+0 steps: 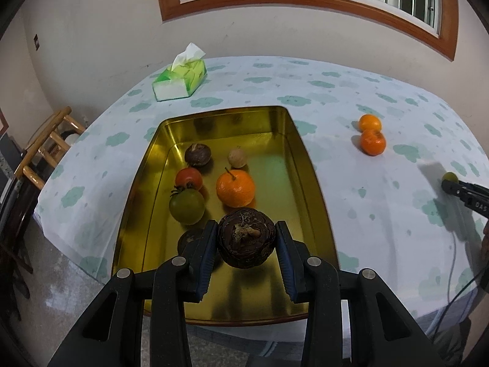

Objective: Organize fruits
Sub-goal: 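Carry the dark brown fruit into the tray and open the left tool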

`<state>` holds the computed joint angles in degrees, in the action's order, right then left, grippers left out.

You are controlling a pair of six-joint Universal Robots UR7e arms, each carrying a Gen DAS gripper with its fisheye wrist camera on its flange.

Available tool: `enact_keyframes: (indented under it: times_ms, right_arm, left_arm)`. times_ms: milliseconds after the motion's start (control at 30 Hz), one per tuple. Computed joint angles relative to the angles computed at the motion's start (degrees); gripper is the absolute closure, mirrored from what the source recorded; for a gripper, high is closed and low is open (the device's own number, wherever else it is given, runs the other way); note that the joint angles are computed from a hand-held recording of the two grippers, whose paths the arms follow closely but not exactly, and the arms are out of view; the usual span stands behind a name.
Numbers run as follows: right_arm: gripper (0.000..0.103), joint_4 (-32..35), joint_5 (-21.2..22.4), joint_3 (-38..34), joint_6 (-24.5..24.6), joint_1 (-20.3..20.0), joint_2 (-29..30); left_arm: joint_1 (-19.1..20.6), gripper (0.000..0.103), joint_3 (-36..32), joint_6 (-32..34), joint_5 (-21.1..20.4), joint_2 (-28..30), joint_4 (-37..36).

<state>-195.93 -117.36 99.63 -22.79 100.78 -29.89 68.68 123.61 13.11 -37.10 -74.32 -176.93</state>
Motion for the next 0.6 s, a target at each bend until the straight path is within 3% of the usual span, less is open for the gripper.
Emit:
enact_keyframes:
  times_ms: [600]
  right_arm:
    - [0.072, -0.1, 0.0, 0.0, -0.1, -0.1, 0.0]
  left_arm:
    - [2.5, 0.064, -1.4, -0.5, -0.6, 1.8, 0.9]
